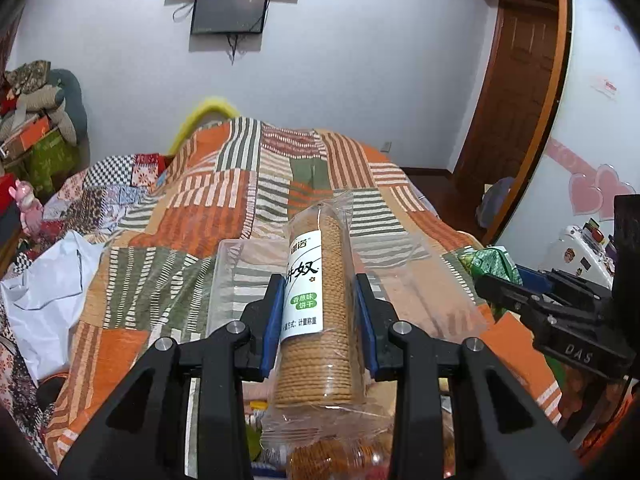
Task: Organize snacks
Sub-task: 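Carry both held packs over the clear box and open both tools to drop them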
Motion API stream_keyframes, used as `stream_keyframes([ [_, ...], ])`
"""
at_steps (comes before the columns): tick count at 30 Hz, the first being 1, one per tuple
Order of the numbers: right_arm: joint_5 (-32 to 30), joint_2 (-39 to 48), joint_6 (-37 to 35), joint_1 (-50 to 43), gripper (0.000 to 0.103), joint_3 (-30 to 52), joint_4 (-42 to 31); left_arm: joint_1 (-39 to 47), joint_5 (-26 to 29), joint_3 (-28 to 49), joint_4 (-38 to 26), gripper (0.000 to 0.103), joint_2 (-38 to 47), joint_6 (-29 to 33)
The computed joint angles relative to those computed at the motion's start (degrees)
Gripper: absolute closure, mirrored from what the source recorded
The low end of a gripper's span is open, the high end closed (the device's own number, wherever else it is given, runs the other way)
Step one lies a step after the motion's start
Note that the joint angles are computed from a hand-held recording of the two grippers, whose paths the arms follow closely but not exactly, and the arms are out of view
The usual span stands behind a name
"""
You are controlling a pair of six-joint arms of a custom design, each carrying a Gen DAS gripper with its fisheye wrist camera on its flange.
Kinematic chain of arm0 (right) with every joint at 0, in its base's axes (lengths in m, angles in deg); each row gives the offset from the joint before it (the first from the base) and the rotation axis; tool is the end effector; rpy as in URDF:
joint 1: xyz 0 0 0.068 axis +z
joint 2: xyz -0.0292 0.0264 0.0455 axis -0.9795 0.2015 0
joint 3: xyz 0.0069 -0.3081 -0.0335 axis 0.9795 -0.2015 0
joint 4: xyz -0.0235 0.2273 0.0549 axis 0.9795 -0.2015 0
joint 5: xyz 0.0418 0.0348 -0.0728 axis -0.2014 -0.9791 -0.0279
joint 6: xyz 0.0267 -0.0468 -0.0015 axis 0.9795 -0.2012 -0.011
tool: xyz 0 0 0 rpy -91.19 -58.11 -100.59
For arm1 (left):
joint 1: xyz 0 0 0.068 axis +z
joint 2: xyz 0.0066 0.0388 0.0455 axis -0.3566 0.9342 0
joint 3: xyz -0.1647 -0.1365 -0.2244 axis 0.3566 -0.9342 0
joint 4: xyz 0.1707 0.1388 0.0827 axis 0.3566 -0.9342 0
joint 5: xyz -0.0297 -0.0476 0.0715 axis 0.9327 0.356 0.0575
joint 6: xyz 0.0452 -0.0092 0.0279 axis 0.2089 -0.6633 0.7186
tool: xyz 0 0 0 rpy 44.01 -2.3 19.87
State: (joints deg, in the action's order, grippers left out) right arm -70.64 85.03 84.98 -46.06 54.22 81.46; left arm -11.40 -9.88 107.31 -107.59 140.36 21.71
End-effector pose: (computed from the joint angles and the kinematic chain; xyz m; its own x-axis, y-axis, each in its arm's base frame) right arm 0.2267 0.1298 0.2795 -0.5924 0.1035 -0.7990 -0.0429 0.9863 0.1596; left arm 0.3221 0.0336 0.2948 -0.5980 0.1912 -0.7784 0.4746 0.8670 -0.1517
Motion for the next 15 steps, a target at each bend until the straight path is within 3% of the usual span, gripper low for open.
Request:
stream_keyframes([
  [10, -7.54, 7.50, -3.94, -5.25, 0.064, 4.29, -1.89, -3.43, -5.07, 5.07, -0.70, 0.070, 8.01, -1.11],
  [15, -11.12, 10.57, -4.91, -7.23, 0.064, 5.93, -3.44, -4.61, -7.01, 8.32, -4.04, 0.070, 11.56, -0.40],
])
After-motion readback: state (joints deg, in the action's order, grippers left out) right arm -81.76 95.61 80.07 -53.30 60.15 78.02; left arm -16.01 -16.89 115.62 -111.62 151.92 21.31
